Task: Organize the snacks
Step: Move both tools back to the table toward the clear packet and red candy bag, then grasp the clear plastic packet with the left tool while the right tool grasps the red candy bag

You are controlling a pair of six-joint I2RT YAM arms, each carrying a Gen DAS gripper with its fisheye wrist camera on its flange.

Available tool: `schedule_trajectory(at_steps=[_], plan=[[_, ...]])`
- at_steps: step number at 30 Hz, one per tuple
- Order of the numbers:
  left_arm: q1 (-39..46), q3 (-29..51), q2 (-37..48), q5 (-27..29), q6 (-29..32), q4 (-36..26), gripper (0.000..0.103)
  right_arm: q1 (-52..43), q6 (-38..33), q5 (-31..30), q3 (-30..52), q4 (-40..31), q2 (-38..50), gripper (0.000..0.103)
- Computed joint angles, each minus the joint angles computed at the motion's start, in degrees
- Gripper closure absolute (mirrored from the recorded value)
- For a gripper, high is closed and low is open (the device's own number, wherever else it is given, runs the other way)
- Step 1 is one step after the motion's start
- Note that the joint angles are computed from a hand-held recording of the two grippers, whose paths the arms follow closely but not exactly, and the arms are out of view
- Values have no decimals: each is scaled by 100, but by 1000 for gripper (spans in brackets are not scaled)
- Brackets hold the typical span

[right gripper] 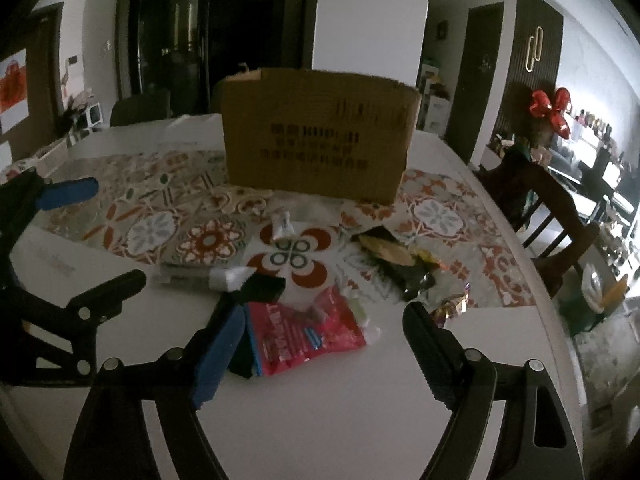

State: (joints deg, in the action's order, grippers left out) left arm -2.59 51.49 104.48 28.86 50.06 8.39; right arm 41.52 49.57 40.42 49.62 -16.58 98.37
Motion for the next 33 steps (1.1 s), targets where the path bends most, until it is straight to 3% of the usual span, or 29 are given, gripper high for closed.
schedule_trajectory(at_steps=[10,24,33], plan=[[-160,559,638,27,194,-358,15,-308,-234,-511,-82,618,386,21],[-440,1595,1426,97,290,-1550,42,-609,-387,-1027,-236,1256,618,21],[-522,2211,1781,49,66,-2324,47,-737,-489,-1199,-253,1432,703,21]])
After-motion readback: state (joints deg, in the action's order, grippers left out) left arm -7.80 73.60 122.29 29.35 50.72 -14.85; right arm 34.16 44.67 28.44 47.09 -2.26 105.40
